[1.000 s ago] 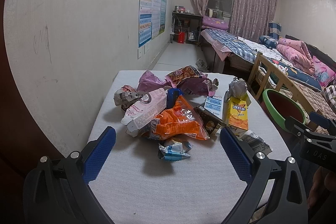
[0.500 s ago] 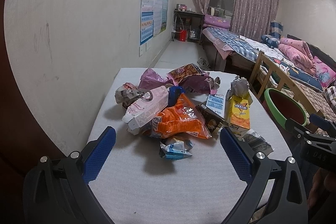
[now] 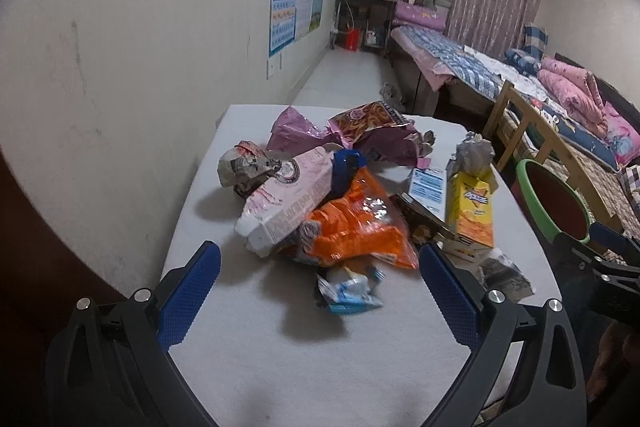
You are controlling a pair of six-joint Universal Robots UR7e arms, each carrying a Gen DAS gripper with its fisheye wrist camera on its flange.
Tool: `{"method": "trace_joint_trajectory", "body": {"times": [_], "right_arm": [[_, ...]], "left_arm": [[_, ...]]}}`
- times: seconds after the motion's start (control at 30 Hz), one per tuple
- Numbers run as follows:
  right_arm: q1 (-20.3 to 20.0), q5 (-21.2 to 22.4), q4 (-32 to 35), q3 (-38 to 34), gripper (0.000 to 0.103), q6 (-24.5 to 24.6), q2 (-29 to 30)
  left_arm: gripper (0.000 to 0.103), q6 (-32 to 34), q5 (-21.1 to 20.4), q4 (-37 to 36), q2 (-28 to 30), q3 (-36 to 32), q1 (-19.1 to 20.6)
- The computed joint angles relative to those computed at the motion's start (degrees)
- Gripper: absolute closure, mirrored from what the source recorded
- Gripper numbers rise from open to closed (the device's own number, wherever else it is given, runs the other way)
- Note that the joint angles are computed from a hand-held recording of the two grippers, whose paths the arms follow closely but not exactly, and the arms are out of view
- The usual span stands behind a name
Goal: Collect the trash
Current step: 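Grasp the yellow iced-tea carton with the right gripper while the left grasps the pink carton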
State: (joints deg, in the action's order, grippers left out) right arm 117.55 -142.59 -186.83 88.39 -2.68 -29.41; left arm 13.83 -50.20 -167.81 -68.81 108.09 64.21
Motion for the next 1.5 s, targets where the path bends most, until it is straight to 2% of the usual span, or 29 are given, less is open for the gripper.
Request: {"method": "trace_joint_trajectory", "body": {"times": [0.13,0.2,0.3,0.53,0.67,0.8,0.97,1.03,1.1,1.23,1.3,1.4,1.5], "right_arm": [[-2.27,1.97,9.44,-2.90,0.003,5.18,-0.91],[-3.16,2.86,12.02,-4.76,0.003,5.99,-0.56],[-4.11,3.29,12.78,-7.06,0.003,5.96,0.56],[-6.94,4.58,23.89,-12.90,0.003,12.67,2.43],[-8.45,5.66,29.35,-15.72,0.003,16.92,3.22],[-9.20,7.34,31.55,-17.93,0.003,17.54,4.26],[-9.77,7.94,37.51,-22.33,0.003,19.11,6.19],[-10.24,8.97,39.89,-23.61,0.004,20.47,6.73],[-10.41,9.11,40.22,-24.26,0.004,20.77,7.10],[-10.79,9.10,41.85,-25.64,0.004,21.82,7.77],[-10.90,9.24,42.20,-26.02,0.004,22.07,8.03],[-11.19,9.17,43.12,-27.00,0.004,22.08,8.54],[-11.57,9.23,44.64,-27.63,0.005,22.74,8.78]], "left_arm": [[0.008,-0.68,-1.09,9.63,2.74,-7.21,2.23],[0.008,-1.44,-1.30,14.60,4.56,-11.17,3.39],[0.008,-1.58,-2.11,18.46,6.74,-15.60,4.82],[0.008,-1.84,-2.53,28.70,12.40,-25.54,6.68],[0.009,-0.61,-1.90,31.96,14.92,-28.77,6.83],[0.013,-0.28,-1.02,32.77,16.48,-30.43,7.08],[0.013,-1.58,-2.65,35.88,17.93,-33.37,8.14],[0.020,-2.36,-2.11,36.99,18.69,-34.85,8.36],[0.020,-3.03,-2.85,36.89,18.59,-35.36,8.63],[0.020,-3.28,-2.24,40.52,19.52,-37.41,9.07],[0.020,-3.40,-3.36,43.01,19.96,-38.42,9.39],[0.020,-2.54,-2.73,42.93,20.61,-38.62,9.29],[0.031,-3.96,-2.50,46.19,22.14,-40.84,9.41]]}}
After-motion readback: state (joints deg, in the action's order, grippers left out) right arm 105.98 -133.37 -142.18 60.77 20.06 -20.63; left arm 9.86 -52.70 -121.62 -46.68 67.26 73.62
